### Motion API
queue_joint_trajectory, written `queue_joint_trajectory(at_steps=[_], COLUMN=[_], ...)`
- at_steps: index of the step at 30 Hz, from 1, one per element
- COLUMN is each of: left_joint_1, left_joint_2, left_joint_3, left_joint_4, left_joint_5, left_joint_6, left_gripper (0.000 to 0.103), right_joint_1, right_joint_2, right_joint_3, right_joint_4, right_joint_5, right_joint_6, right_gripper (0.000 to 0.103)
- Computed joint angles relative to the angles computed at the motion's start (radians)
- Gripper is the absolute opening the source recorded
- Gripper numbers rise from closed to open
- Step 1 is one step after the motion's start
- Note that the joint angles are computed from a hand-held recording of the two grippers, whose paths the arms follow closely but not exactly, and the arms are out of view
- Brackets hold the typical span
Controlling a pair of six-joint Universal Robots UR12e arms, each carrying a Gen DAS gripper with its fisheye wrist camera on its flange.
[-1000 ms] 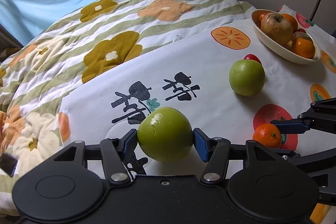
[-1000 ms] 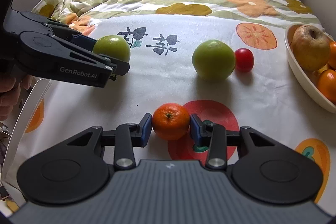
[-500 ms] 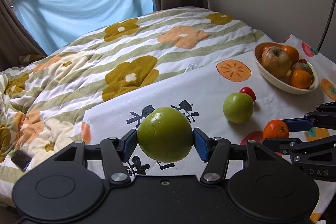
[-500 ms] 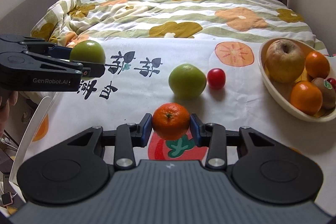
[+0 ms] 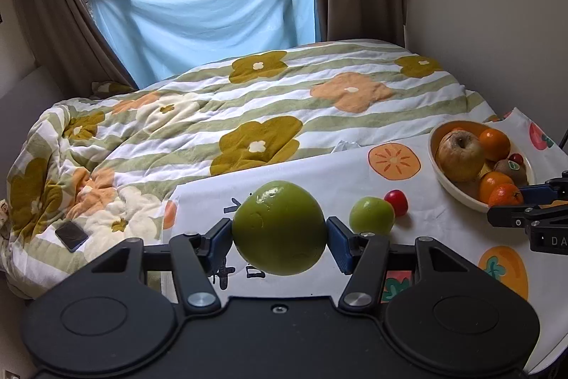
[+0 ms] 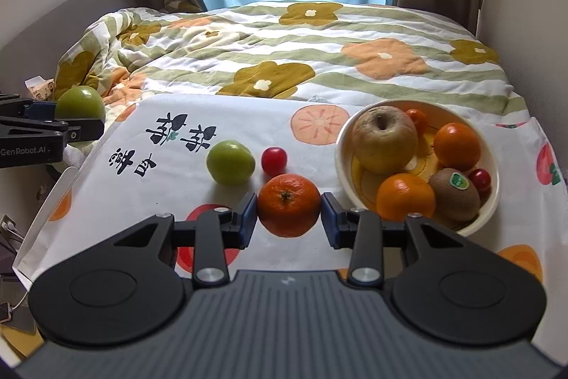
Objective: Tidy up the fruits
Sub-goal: 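Carry the green apple into the bowl with the left tool while the right tool carries the tangerine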
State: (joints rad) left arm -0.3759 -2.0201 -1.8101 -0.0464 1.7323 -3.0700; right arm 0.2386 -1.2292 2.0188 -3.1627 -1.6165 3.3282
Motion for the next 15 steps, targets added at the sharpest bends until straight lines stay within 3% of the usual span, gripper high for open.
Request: queue_joint_trajectory(at_steps=[10,15], left_joint_1=[-0.085,-0.121], left_joint_2=[-0.037,-0.083], left_joint_3=[0.067,0.129], left_joint_4=[-0.006,-0.01], left_joint_5=[0.041,0.002], left_joint_6=[-0.009,-0.005], left_gripper=[0.062,0.062], right_joint_1=[-0.099,-0.146], right_joint_2=[-0.043,-0.052], right_joint_3=[0.049,0.058], right_joint_4=[-0.044,-0.058], right_joint_5=[0.048,0.05], right_joint_6=[-0.05,-0.095], right_gripper=[0.054,0.054])
